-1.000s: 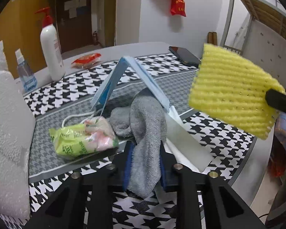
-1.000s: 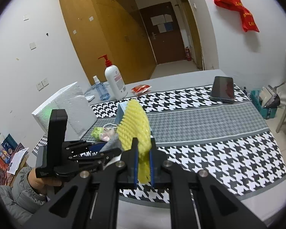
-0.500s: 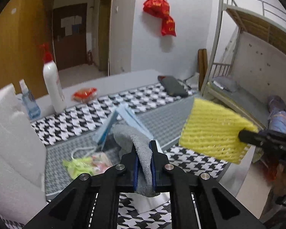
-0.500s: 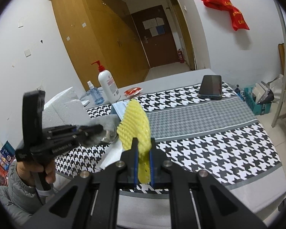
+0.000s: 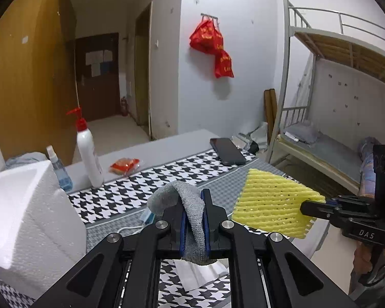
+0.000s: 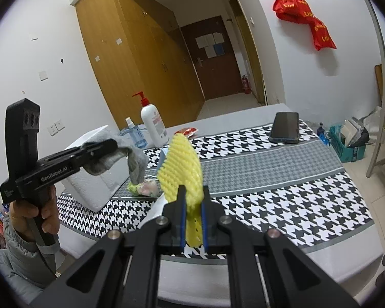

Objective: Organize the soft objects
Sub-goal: 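Grasp the grey sock with the left gripper while the right gripper holds the foam net, then carry the foam net into the white foam box and open the right gripper while left holds sock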

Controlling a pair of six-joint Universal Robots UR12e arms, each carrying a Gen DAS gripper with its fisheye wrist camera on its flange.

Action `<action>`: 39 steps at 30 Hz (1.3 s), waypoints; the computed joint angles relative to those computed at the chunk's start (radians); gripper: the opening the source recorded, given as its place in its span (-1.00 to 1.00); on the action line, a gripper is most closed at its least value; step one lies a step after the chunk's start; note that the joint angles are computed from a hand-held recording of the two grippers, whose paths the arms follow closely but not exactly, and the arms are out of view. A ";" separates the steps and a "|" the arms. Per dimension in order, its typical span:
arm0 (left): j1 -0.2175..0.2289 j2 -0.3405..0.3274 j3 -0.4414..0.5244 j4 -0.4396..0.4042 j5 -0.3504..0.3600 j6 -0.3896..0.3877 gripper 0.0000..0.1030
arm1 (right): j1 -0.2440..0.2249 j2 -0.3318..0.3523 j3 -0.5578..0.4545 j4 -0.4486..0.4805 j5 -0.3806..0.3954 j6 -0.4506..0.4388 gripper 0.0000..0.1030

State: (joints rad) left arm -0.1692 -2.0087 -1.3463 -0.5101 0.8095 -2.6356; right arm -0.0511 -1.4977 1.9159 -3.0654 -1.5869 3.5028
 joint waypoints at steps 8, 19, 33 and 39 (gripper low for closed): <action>0.011 0.014 -0.024 0.073 -0.004 -0.027 -0.78 | 0.024 0.007 -0.017 -0.008 -0.055 -0.027 -0.76; 0.044 0.052 -0.073 0.186 -0.023 -0.061 -0.78 | 0.070 0.024 -0.051 -0.038 -0.128 -0.075 -0.76; 0.096 0.094 -0.133 0.287 -0.034 -0.094 -0.78 | 0.120 0.054 -0.098 -0.090 -0.129 -0.135 -0.76; 0.128 0.106 -0.151 0.337 -0.039 -0.118 -0.78 | 0.144 0.083 -0.139 -0.098 -0.127 -0.156 -0.76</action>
State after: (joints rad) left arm -0.0413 -1.9026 -1.4974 -0.1731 0.7706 -2.7534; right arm 0.0932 -1.4143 1.7770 -3.1633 -1.7143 3.3464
